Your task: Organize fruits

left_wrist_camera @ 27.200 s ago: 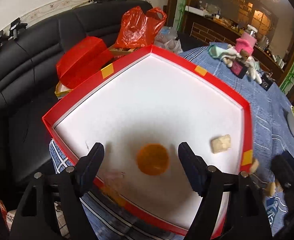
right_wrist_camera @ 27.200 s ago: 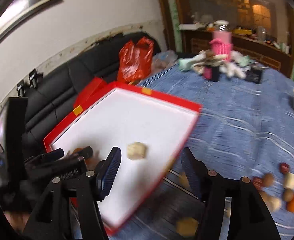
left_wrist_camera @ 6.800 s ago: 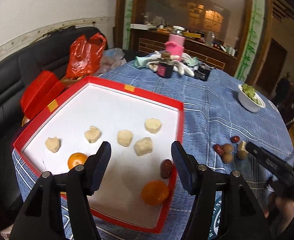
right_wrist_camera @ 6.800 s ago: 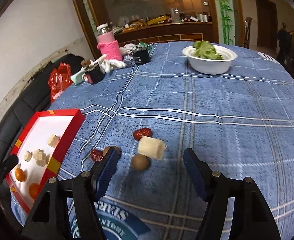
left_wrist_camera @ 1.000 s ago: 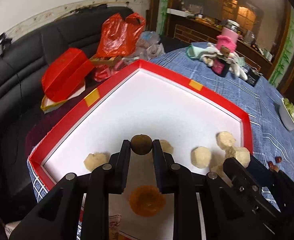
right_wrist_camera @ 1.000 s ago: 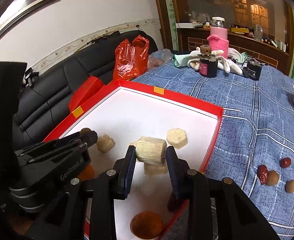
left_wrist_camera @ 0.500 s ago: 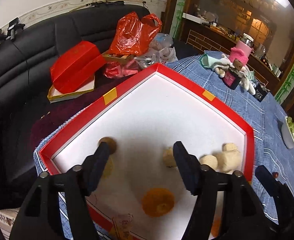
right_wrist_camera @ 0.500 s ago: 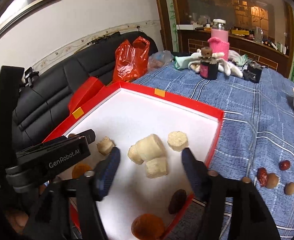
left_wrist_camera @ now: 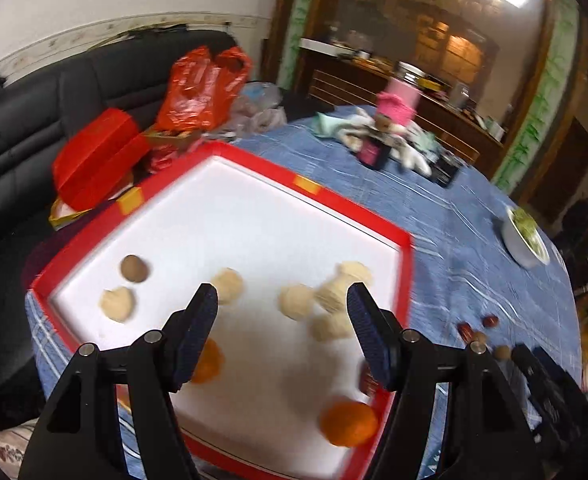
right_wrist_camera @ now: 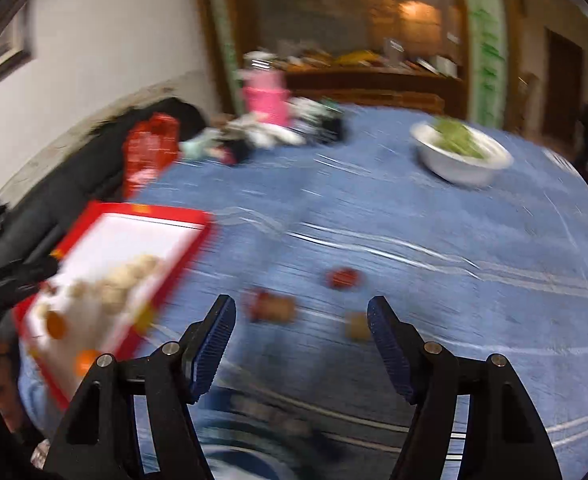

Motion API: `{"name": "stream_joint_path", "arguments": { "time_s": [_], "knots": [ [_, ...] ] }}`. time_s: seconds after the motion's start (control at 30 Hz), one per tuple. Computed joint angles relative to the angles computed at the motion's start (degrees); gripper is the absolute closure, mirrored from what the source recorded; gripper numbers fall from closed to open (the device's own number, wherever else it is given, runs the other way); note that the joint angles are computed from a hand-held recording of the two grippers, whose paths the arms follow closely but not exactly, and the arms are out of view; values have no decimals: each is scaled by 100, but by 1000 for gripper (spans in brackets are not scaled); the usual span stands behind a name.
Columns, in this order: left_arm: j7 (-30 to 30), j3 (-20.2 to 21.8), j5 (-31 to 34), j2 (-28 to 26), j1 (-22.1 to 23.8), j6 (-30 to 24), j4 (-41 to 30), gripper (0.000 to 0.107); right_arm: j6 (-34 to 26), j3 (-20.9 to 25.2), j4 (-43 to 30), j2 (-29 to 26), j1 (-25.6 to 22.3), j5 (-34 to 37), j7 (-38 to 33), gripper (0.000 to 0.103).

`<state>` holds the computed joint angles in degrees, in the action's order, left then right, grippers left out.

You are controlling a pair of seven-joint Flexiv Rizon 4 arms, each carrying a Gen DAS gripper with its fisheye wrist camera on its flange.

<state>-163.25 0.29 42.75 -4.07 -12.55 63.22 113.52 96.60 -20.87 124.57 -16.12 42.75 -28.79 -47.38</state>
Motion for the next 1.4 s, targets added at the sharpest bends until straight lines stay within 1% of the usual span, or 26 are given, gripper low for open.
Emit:
{"name": "stream_joint_path", "arguments": {
  "time_s": [0.07,0.17,0.2,0.27,0.3,0.33,0.37,0.4,0.43,0.53,0.67,0.73,0.83,0.87,0.93,1.0,1.07,1.13,1.17,1.27,1.3,1.33,1.4],
  "knots": [
    [214,-69,-57,-81,-40,75,-46,40,-218,198,-60,-53,-296,42,-13,44],
    [414,-97,-63,-160,-145,62,-145,40,-434,842,-223,-172,-943,64,-146,46],
    [436,-93,-45,-173,-181,78,-168,40,-489,978,-278,-219,-1074,35,-179,48],
    [450,-82,-9,-194,-250,64,-218,40,-548,1087,-349,-294,-1187,-61,-165,49],
    [482,-76,-24,-210,-265,80,-233,40,-584,1063,-383,-341,-1163,-129,-101,53],
    [542,-72,-61,-231,-272,117,-244,40,-691,1199,-457,-390,-1274,-116,-125,57],
    [578,-73,-75,-256,-296,129,-266,40,-767,1297,-505,-421,-1348,-124,-129,65],
    [607,-68,-78,-277,-322,121,-297,40,-827,1291,-522,-439,-1333,-192,-73,75],
    [622,-63,-70,-290,-352,135,-313,40,-881,1341,-549,-466,-1374,-228,-53,80],
    [791,-81,-179,-412,-417,209,-402,40,-822,1494,-535,-463,-1546,-248,-34,79],
    [1395,-118,-390,-723,-570,430,-636,40,-388,1151,-364,-380,-1374,-362,250,79],
    [1913,-165,-503,-954,-667,542,-836,40,-191,1065,-310,-361,-1336,-254,259,79],
    [3166,-438,-1104,-1348,-567,788,-1049,40,116,1048,-261,-346,-1363,67,163,79],
    [3556,-530,-1271,-1499,-530,837,-1160,40,175,1132,-261,-343,-1443,179,110,79],
    [3801,-425,-1255,-1671,-680,807,-1383,40,283,1272,-261,-333,-1584,386,9,79],
    [4128,-403,-1400,-1808,-733,854,-1518,41,311,1546,-317,-356,-1833,568,-105,79],
    [4567,-524,-1709,-1905,-643,1140,-1494,41,257,2061,-434,-415,-2281,726,-259,79],
    [5056,-656,-2005,-2012,-574,1235,-1507,47,230,2404,-514,-455,-2552,881,-414,79],
    [5340,-737,-2157,-2083,-531,1232,-1533,52,244,2453,-515,-449,-2578,961,-474,79],
    [5748,-652,-2397,-2174,-626,1203,-1573,62,287,2654,-541,-448,-2723,1196,-644,79],
    [5872,-644,-2511,-2190,-630,1224,-1549,64,306,2711,-548,-445,-2767,1273,-676,79],
    [6062,-696,-2679,-2226,-589,1204,-1538,68,324,2757,-540,-434,-2807,1342,-707,79],
    [6223,-594,-2839,-2264,-677,1150,-1546,70,316,2843,-555,-428,-2867,1439,-764,79]
  ]
}}
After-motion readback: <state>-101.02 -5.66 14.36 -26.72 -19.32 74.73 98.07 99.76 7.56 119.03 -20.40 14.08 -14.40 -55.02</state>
